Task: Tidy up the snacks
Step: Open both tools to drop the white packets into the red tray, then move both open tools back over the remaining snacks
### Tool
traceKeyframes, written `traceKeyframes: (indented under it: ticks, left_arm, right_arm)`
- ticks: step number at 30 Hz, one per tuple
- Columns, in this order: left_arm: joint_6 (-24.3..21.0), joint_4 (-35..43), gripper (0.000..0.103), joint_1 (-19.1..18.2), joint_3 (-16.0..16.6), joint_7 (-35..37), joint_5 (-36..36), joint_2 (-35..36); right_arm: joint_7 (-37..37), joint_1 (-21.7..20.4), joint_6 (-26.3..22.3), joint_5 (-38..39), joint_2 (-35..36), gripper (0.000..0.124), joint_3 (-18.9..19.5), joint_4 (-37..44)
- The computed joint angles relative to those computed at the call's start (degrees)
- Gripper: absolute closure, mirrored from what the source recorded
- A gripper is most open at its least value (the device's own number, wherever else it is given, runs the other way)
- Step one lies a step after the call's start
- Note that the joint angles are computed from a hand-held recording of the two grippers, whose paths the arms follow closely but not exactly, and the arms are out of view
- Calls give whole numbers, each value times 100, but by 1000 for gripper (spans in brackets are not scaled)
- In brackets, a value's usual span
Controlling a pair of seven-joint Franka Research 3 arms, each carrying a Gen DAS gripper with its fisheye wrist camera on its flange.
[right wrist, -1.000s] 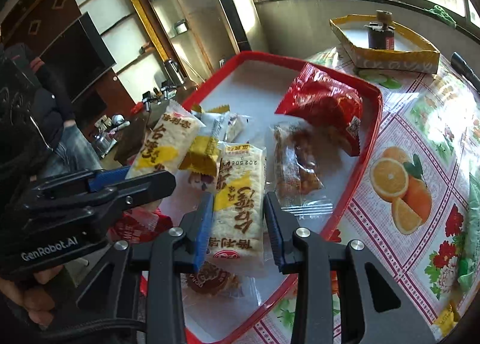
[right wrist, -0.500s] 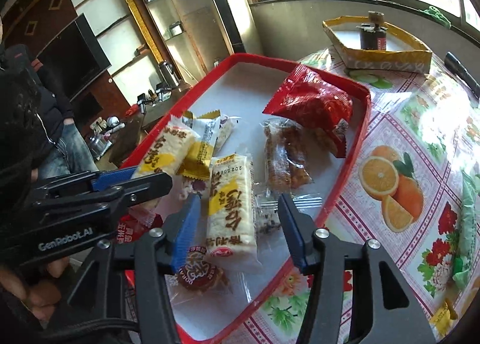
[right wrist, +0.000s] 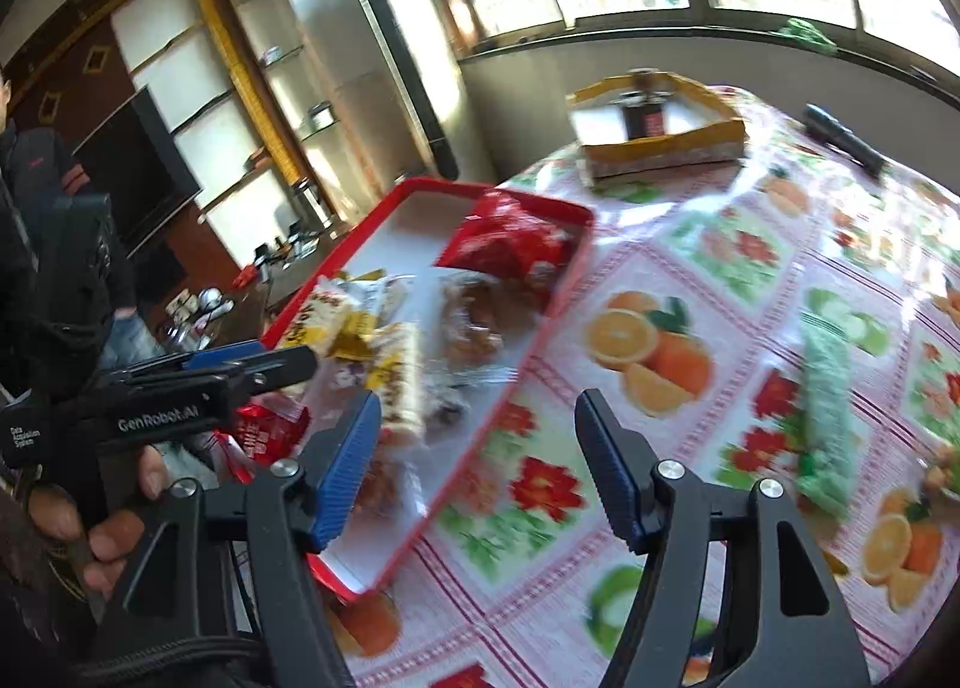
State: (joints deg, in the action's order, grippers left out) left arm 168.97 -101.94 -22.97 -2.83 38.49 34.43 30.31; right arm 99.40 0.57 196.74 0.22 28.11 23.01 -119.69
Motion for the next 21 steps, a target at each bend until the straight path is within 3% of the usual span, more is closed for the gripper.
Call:
traceKeyframes:
  ticks: [7,13,21]
  left_arm:
    - [-122,49,30,-445,284,-453,562,-69]
    - [-202,143,29,-524,150,-488,897,-51]
    - [-308,265,29,-459,-182,-68,746,43]
  right_arm:
    - [493,-7,486,94,-560,52,-366,-866]
    - [976,120,776,-20,-910,50,-809,-1451]
    - [1281,355,1043,23,-1211,46,-1321,-2012]
